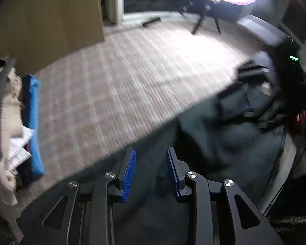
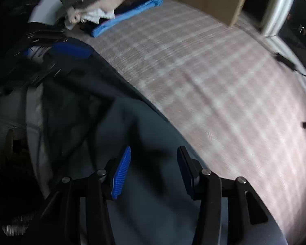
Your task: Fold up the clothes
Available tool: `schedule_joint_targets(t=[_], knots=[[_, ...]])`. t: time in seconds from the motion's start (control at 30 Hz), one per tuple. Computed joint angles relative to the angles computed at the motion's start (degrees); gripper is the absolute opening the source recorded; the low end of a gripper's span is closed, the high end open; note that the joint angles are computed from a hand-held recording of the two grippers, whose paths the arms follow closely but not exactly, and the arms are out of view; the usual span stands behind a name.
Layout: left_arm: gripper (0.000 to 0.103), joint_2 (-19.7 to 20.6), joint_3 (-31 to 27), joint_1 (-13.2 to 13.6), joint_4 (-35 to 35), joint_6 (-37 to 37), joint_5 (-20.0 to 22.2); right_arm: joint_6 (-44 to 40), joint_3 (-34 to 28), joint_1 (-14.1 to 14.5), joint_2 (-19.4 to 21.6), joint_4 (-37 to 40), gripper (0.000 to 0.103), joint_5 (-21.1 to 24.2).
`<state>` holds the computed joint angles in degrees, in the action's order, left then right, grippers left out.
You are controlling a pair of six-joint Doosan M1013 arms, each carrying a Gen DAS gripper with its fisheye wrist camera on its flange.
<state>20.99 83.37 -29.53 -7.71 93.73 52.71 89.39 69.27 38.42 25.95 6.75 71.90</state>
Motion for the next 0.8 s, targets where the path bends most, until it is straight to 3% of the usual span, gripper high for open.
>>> schedule_joint_targets(t=[0.03,0.07,0.17,0.33,0.4,0.47,0.53,0.6,0.67,0.8], knots=[[0.03,0.45,-0.07,-0.13,-0.58,0.7,0.64,0.84,-0.86,0.41,1.25,-0.5,0.049,2.65],[0.03,0.94,-0.3,-0.45,0.26,0.99,0.8,0.92,-0.49,0.39,0.9,0.48,0.049,2.39],[0.03,2.84,-1.94,-1.92,8.31,-0.21,-0.45,1.66,1.61,-0.08,-1.07,4.97,0.049,-0.26],[0.03,6.31,-5.22,-2.58,12.47,3.18,0.33,5.61,6.83,0.6,-4.4,10.97,0.049,-7.18],[0.033,6.69,-5.11,-3.32,16.18,3.94,-0.67,6.25,8.32,1.18,-4.54,12.79,0.049,-8.36],[0.03,7.14,-5.86,-3.7,21.13,-0.31,-0.45,5.68,9.52,1.48,-4.14,16.17,0.049,-7.47],[0.029,6.73,-6.6,-2.51,15.79,-1.17,0.17,6.01,10.91,2.01,-4.96,15.89,0.049,-8.42],[0.029,5.41,-6.32,-0.46,3.14,3.47,0.83,7.12,12.12,2.12,-6.05,15.2,0.049,-10.24],[0.032,5.16,-6.67,0.32,-5.77,8.26,4.61,8.13,12.29,1.14,-6.07,15.92,0.049,-11.46],[0.04,6.86,-8.33,0.67,-14.03,12.46,9.83,9.59,14.17,1.58,-7.15,16.38,0.049,-12.12]])
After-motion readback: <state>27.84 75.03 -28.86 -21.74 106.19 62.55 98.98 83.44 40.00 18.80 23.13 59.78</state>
